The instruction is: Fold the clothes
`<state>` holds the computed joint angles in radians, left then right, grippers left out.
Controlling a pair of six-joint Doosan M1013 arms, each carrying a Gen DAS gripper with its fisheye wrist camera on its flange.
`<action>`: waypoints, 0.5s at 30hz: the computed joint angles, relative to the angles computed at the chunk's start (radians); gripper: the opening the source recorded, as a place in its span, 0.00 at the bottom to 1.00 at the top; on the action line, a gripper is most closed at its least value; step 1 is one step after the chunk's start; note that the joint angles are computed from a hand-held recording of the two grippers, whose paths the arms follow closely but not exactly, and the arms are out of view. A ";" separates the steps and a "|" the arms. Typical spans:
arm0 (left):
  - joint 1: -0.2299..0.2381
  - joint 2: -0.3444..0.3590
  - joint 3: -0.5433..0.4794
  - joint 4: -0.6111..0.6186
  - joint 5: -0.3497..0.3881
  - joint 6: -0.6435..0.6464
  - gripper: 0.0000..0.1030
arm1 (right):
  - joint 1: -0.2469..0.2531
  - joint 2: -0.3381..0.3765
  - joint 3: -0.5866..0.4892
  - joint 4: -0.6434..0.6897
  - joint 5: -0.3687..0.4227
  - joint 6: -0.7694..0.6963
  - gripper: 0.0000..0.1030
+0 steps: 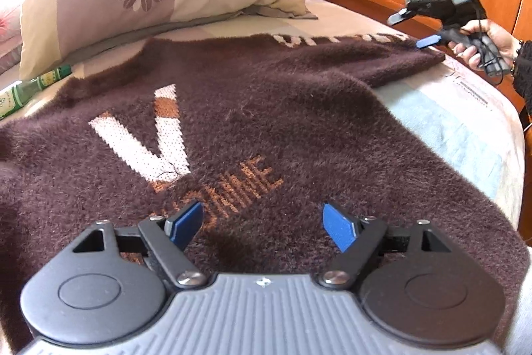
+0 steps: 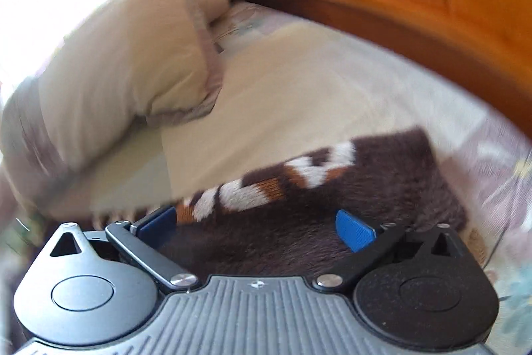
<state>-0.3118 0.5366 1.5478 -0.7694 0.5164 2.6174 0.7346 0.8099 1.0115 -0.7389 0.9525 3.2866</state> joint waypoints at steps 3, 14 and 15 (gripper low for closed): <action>0.001 -0.005 0.012 -0.026 -0.004 0.033 0.79 | 0.006 0.099 -0.192 0.081 0.113 -0.228 1.00; 0.015 -0.028 0.045 -0.127 0.004 0.158 0.83 | -0.038 0.153 -0.248 0.074 0.279 -0.206 1.00; 0.016 -0.028 0.047 -0.114 -0.002 0.145 0.83 | -0.042 0.156 -0.265 0.105 0.292 -0.232 1.00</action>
<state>-0.2958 0.5088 1.5945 -0.8833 0.5149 2.7622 0.6929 0.9657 0.7467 -0.6343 1.2443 3.0547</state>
